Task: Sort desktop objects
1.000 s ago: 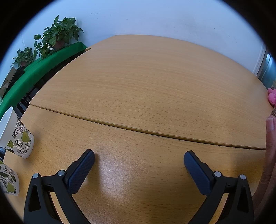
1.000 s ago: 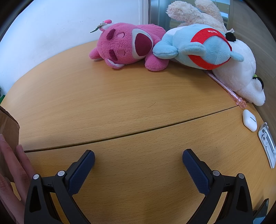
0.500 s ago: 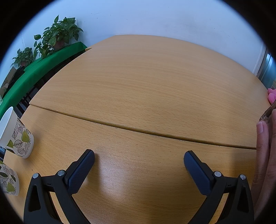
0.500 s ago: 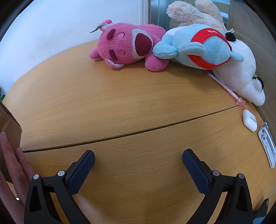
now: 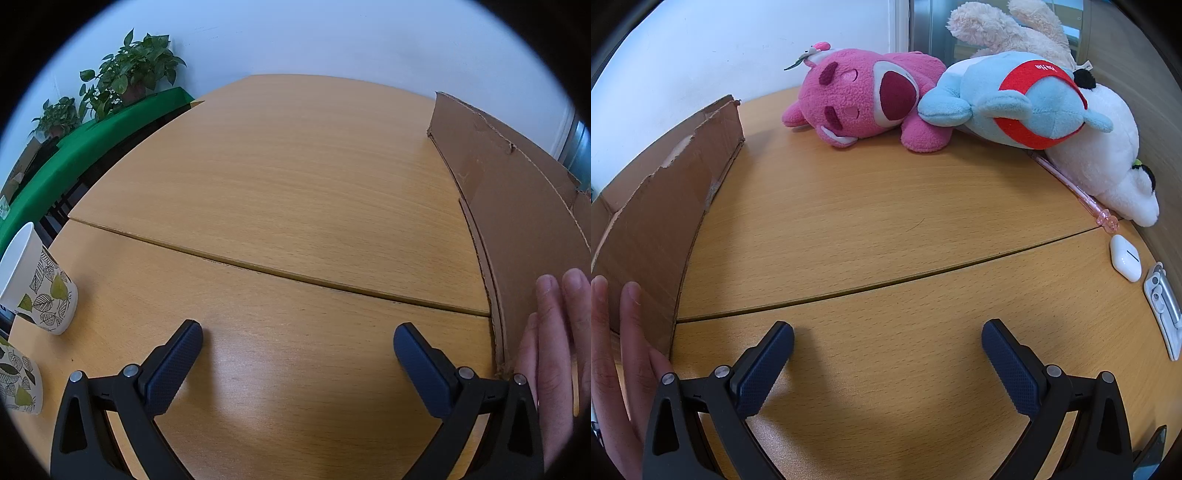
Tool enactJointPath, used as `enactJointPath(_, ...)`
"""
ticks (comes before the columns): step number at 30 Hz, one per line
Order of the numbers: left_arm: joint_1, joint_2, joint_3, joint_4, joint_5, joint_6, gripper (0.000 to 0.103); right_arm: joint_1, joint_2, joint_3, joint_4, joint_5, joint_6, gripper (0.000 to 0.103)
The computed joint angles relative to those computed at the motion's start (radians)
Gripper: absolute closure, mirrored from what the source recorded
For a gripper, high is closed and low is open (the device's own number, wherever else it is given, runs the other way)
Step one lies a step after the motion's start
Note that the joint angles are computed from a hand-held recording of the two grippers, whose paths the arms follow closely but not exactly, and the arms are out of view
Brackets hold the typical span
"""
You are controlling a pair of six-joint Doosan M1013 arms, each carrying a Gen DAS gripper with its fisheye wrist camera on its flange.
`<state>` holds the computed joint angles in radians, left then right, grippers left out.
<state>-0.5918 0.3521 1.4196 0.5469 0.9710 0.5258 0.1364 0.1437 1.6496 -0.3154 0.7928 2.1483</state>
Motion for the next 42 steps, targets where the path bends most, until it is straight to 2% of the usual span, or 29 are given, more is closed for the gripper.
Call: enactJointPath(42,0.000,0.001,0.000,0.001,0.001,-0.004,0.000,-0.005,-0.007,0.007,0.023,-0.010,-0.040,0.000)
